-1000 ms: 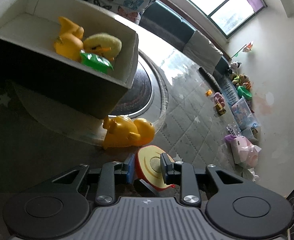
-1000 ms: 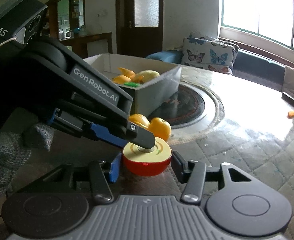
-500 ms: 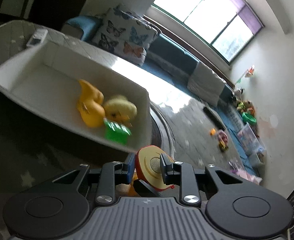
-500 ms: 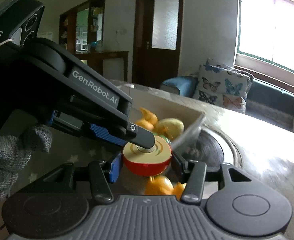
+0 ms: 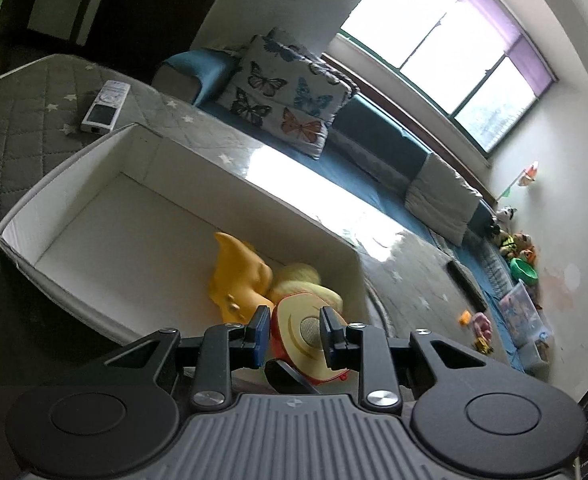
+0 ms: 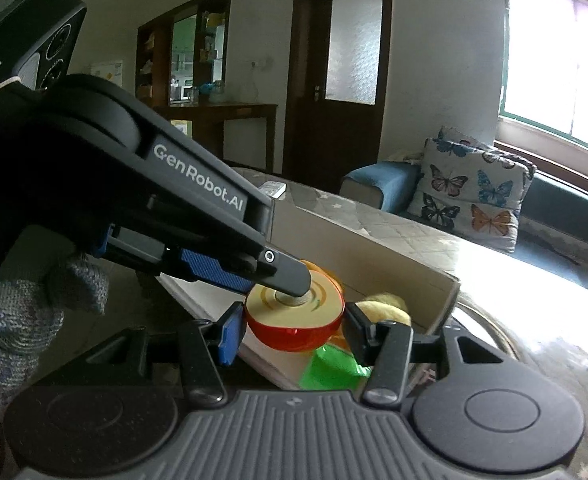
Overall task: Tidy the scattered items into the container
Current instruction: 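Carry the red cup into the box and open the left gripper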
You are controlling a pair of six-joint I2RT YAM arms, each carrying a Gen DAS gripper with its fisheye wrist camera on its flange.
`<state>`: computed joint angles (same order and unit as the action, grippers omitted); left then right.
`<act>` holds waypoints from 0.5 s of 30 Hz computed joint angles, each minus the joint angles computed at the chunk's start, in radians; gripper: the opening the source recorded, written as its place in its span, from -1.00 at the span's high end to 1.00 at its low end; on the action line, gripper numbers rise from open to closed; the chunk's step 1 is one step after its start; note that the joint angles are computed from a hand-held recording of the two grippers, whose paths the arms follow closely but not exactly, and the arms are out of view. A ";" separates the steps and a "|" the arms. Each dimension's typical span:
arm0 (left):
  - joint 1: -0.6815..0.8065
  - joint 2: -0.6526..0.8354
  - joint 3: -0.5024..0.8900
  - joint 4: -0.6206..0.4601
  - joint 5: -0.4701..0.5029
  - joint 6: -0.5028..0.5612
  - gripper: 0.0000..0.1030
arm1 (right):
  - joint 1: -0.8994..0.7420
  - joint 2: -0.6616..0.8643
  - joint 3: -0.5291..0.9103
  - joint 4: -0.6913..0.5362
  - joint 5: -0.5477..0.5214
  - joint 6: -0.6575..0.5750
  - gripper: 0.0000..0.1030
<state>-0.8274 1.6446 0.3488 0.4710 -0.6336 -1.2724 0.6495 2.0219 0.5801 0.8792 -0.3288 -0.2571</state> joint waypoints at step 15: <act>0.114 0.133 -0.069 0.236 0.102 0.039 0.44 | 0.015 0.121 0.124 -0.051 -0.003 0.013 -0.04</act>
